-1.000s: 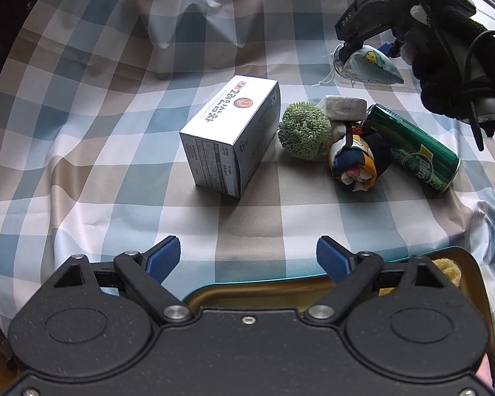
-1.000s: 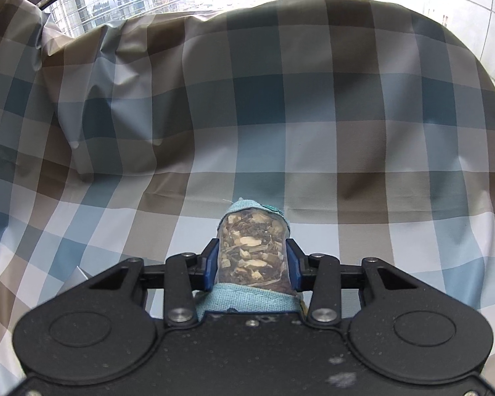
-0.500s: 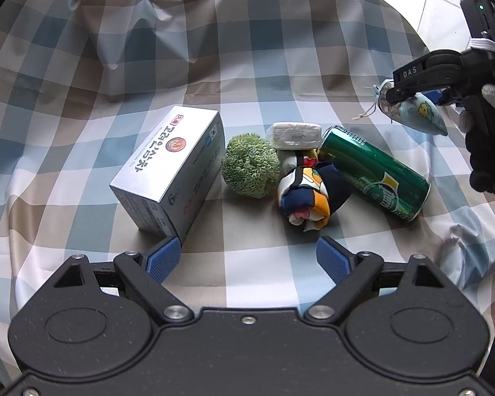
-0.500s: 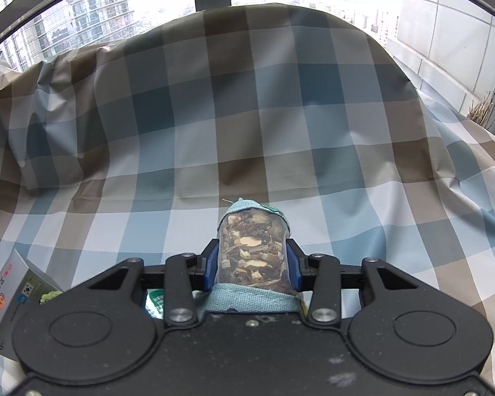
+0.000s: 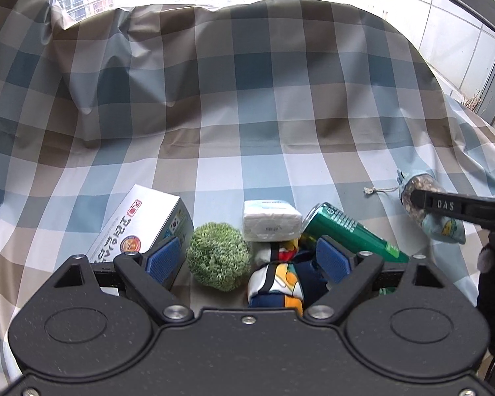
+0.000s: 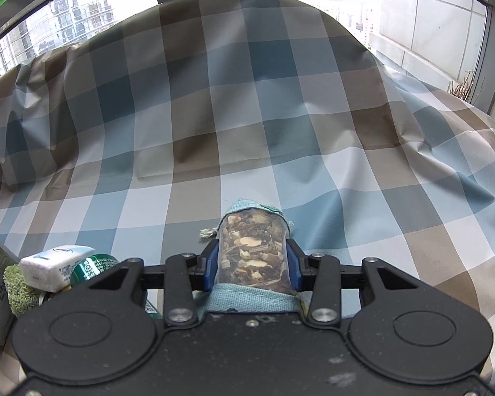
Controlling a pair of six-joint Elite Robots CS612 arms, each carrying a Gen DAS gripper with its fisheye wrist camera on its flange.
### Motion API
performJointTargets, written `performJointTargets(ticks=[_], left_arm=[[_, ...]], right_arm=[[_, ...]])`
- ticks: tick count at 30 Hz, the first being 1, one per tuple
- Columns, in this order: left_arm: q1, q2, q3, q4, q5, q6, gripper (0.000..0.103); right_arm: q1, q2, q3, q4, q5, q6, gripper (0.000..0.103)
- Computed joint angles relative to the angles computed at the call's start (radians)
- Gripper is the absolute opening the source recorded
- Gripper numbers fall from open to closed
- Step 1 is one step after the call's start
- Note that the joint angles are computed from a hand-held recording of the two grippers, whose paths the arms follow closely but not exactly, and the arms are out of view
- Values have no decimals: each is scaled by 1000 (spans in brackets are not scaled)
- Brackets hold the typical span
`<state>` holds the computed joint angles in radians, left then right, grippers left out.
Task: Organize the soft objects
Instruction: 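Lift the nut pouch with the right gripper while the left grasps the small white tissue pack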
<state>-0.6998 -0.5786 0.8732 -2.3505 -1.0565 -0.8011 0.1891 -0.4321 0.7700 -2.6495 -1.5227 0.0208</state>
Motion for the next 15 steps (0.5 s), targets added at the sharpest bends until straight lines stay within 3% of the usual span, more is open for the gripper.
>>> performJointTargets(ticks=[15], left_arm=[[46,183,-336,230,-93,-49,86]], right_arm=[[10,-3,78,-139,-57,-86,43]])
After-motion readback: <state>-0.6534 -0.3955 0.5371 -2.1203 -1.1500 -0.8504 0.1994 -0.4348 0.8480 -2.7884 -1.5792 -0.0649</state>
